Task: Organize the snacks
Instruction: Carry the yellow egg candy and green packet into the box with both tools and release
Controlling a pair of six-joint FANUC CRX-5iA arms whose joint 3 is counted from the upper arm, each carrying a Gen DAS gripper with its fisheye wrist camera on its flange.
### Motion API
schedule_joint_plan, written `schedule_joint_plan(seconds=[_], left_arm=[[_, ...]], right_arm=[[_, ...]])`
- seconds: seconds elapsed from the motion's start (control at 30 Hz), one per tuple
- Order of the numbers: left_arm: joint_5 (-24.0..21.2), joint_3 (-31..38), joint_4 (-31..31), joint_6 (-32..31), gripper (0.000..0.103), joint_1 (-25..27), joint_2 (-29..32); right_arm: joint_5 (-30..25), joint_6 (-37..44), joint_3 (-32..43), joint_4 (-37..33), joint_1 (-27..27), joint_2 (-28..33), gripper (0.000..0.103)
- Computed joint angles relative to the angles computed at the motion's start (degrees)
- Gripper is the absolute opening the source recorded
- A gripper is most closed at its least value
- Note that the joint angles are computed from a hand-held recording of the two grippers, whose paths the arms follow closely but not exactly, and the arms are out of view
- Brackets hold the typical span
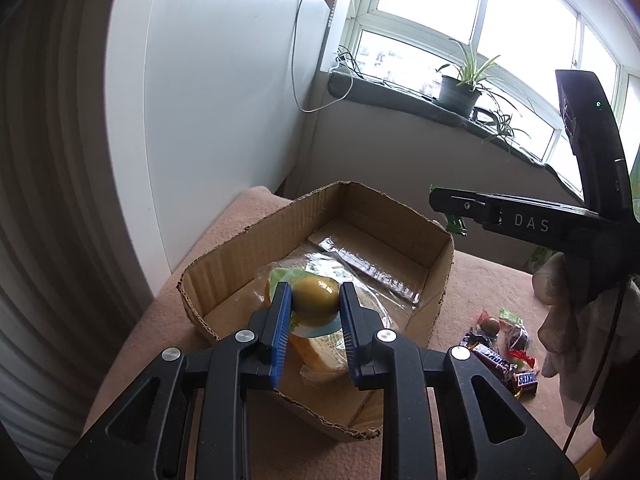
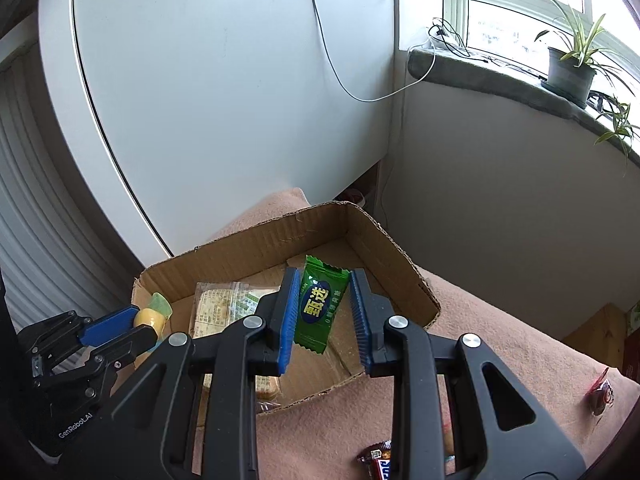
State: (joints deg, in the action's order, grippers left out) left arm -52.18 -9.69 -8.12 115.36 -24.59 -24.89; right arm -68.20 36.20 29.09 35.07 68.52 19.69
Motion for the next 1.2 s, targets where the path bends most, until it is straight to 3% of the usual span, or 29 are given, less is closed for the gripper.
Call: schedule_joint_plan(seconds=[0.27, 0.33, 0.4, 0.5, 0.53, 0.57, 0.63, 0.77, 1.13, 1.2], left_arm=[[-0.62, 0.02, 0.36, -0.43, 0.023, 0.92, 0.34], [-0.8, 0.18, 0.29, -0.44, 0.024, 0.85, 0.52], [-0.94, 0.36, 0.06, -0.11, 0.024, 0.64, 0.63], [-1.92, 1.37, -1.32, 1.0, 0.029, -0.2, 1.24], [-2.04, 1.47, -1.64, 1.47, 0.043, -0.31, 1.23], [-1.88, 1.44, -1.92, 1.95, 0.048, -0.39, 1.08], [-1.93, 1.55, -2.24, 2.5, 0.048, -0.55, 0.9], [-2.37, 2.07, -3.22, 3.27, 0.048, -1.47, 0.7], [-2.59, 4.04, -5.44, 5.23, 0.048, -6.03, 0.98], [-2.44, 4.35, -5.49, 5.29, 0.048, -6.95, 1.17]], right_arm=[[0.95, 0.91, 1.39, -2.7, -1.09, 1.24, 0.026], [0.74, 0.39, 1.12, -1.42, -0.81, 1.29, 0.032], [1.0, 0.18, 0.82, -1.03, -0.72, 0.97, 0.051], [1.9, -0.44, -0.57, 0.19, -0.41, -0.03, 0.065], [1.84, -0.53, -0.67, 0.55, -0.31, -0.12, 0.066], [1.5, -0.62, -0.65, 0.8, -0.22, -0.19, 0.066], [1.14, -1.23, -1.11, 1.53, 0.02, -0.64, 0.066], [1.63, -3.61, -4.14, 3.48, 0.62, -3.08, 0.078], [0.55, -11.37, -14.89, 9.62, 2.98, -12.59, 0.081], [0.01, -12.51, -17.06, 10.87, 3.61, -14.54, 0.092]])
